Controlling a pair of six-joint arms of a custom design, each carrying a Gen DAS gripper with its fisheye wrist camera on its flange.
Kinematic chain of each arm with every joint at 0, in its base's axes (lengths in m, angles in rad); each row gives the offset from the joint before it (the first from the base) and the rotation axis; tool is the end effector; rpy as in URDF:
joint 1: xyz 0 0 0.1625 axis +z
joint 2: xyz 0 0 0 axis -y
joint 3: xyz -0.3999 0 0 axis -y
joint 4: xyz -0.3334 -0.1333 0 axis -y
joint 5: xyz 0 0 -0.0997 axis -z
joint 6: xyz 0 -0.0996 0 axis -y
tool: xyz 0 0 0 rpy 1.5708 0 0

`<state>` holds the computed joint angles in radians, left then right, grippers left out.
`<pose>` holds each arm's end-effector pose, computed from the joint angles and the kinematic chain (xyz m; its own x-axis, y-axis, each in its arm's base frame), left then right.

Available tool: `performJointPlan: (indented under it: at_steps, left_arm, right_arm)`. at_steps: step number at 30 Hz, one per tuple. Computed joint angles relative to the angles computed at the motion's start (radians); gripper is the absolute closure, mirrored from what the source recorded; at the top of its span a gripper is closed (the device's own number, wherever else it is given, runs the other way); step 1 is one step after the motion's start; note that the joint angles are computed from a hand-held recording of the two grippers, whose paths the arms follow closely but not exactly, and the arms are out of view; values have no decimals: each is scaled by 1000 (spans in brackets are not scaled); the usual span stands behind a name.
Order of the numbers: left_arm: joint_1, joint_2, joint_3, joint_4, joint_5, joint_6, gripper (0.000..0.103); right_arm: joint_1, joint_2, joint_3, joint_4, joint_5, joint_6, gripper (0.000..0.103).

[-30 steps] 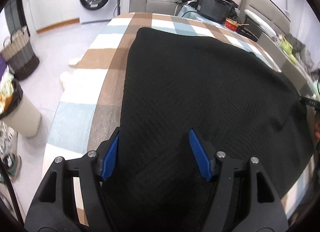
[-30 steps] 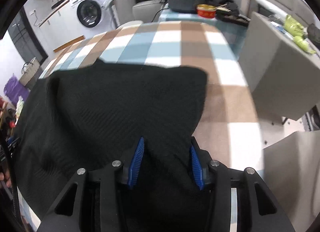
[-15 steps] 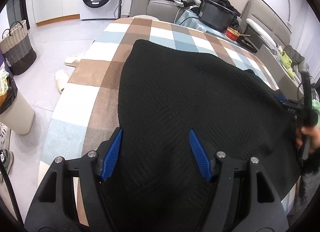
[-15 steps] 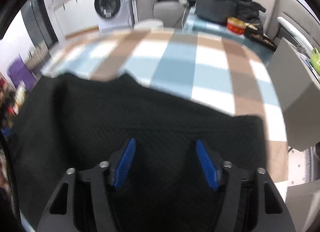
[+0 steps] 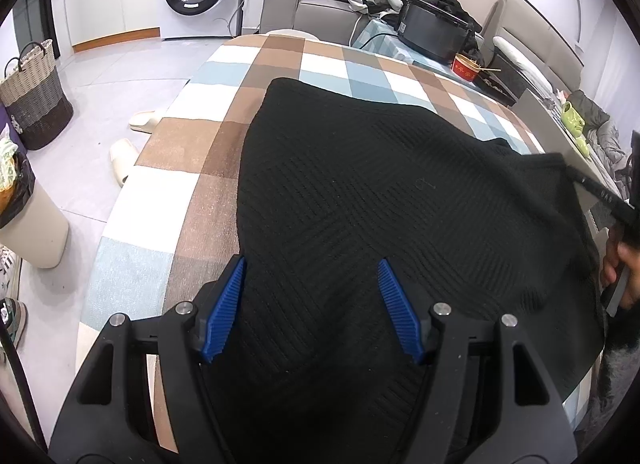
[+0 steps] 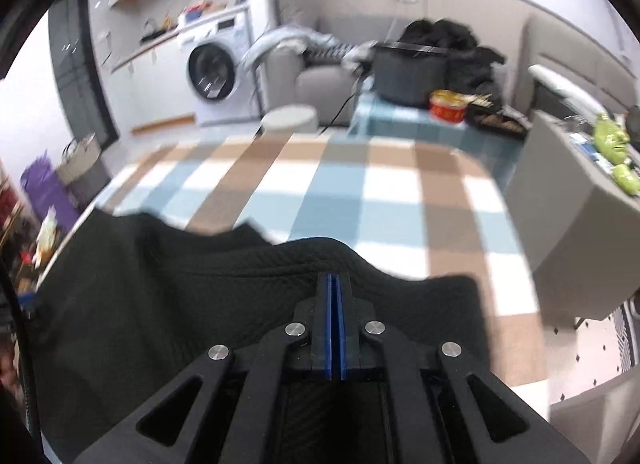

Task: Fold small clothes

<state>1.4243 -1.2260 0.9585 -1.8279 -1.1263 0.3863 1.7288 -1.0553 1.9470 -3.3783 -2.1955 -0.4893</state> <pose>0.0884 -0.6075 0.5991 -0.8089 0.2473 -0.5335 0.4654 0.8238 -0.3237 0.1577 -0.5129 0.2809 -0.7264 0.0089 0.6872 -0.4954 0.6863 -0.5326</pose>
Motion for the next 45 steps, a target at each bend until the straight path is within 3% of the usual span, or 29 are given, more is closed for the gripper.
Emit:
performJointPlan:
  at_steps: [5, 9, 10, 12, 13, 14, 16, 20, 25, 28, 29, 31, 32, 34, 35, 36, 40, 42, 44, 45]
  left_arm:
    - [2, 9, -8, -1, 5, -6, 39]
    - [6, 9, -3, -12, 20, -9, 39]
    - [8, 11, -7, -8, 26, -14, 39]
    - [13, 17, -19, 4, 32, -21, 39]
    - [16, 21, -25, 8, 34, -22, 39]
    - [18, 25, -29, 8, 36, -21, 39]
    - [21, 33, -36, 13, 43, -22, 39]
    - [16, 27, -14, -3, 46, -8, 38]
    - [10, 22, -4, -4, 47, -11, 38]
    - [12, 23, -8, 0, 46, -14, 38]
    - [13, 24, -11, 3, 47, -15, 38]
    - [14, 25, -13, 3, 46, -15, 38]
    - [14, 26, -15, 2, 47, -15, 38]
    - [16, 29, -19, 2, 43, -15, 38]
    - [17, 31, -22, 1, 42, -16, 38]
    - [18, 32, -25, 2, 40, -17, 38]
    - [21, 34, -32, 2, 35, -24, 38]
    - [23, 35, -36, 2, 33, -23, 38]
    - [26, 38, -45, 9, 30, -28, 38]
    - [27, 42, -52, 15, 25, -31, 38]
  right_arm:
    - [-27, 19, -58, -12, -9, 30, 101]
    - [-61, -2, -91, 185, -18, 165, 93]
    - [-66, -20, -75, 184, -9, 178, 89]
    - [-67, -59, -31, 155, -28, 188, 70]
    - [-67, -81, -6, 128, -45, 185, 55]
    - [-71, -101, 19, 96, -55, 180, 48]
    - [-83, -134, 50, 76, -61, 178, 48]
    - [-113, -169, 59, 147, -40, 209, 48]
    - [-114, -97, 5, 180, -62, 155, 50]
    - [-103, -44, -17, 151, -121, 71, 87]
    - [-99, -37, -10, 111, -125, 29, 94]
    - [-100, -67, 31, 35, -55, 9, 95]
    - [-107, -91, 54, -1, -5, 11, 95]
    - [-139, -163, 115, -64, 169, 53, 95]
    - [-149, -182, 130, -97, 209, 79, 95]
    - [-165, -187, 128, -114, 207, 107, 95]
    - [-155, -143, 60, -26, 34, 135, 95]
    - [-147, -137, 55, -6, 8, 141, 87]
    - [-143, -148, 60, 18, 2, 163, 62]
    - [-138, -157, 71, 10, 7, 165, 59]
